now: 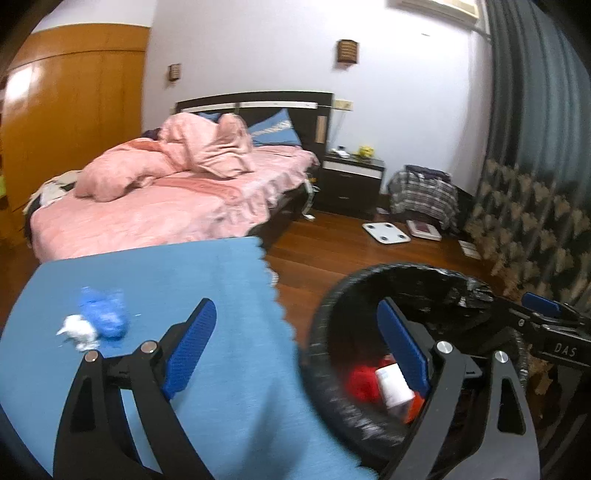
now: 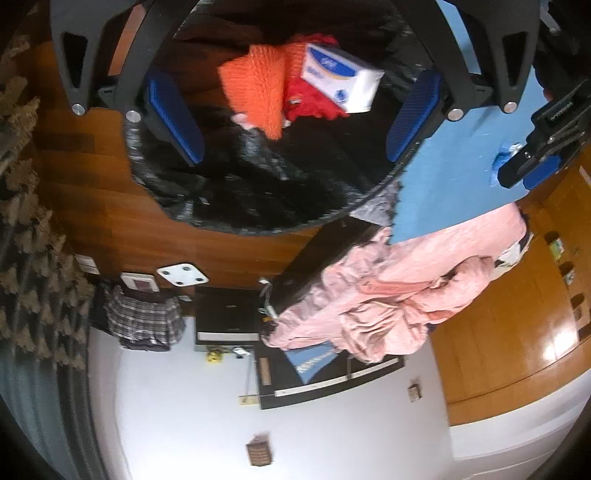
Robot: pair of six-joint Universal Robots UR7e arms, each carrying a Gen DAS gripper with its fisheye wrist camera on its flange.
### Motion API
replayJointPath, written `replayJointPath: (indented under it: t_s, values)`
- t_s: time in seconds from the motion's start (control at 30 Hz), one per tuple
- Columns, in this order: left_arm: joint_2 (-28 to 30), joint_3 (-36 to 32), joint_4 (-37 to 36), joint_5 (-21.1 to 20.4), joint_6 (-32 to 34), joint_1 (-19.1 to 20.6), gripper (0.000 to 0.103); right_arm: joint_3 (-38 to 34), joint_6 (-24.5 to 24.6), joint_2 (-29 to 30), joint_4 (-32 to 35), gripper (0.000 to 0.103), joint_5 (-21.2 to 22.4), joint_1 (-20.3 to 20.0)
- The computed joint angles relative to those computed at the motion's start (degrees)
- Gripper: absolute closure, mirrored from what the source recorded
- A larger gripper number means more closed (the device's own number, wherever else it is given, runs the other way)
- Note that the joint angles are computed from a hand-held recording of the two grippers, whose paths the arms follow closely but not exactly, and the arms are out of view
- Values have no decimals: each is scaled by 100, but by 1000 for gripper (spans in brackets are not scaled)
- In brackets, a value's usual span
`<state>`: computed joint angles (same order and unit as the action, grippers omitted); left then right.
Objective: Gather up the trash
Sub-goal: 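Move both open grippers back over the table toward the tissue and bag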
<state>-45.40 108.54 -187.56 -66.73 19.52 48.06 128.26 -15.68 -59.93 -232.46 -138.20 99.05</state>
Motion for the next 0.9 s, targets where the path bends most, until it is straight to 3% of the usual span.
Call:
replayJointPath:
  t_s: [0.57, 0.9]
  values:
    - [-666, -56, -337, 1094, 404, 813, 16, -1632, -421, 1403, 1096, 6, 790, 444]
    - [-389, -745, -94, 1234, 532, 1335, 16, -2723, -473, 2203, 1872, 6, 943, 424]
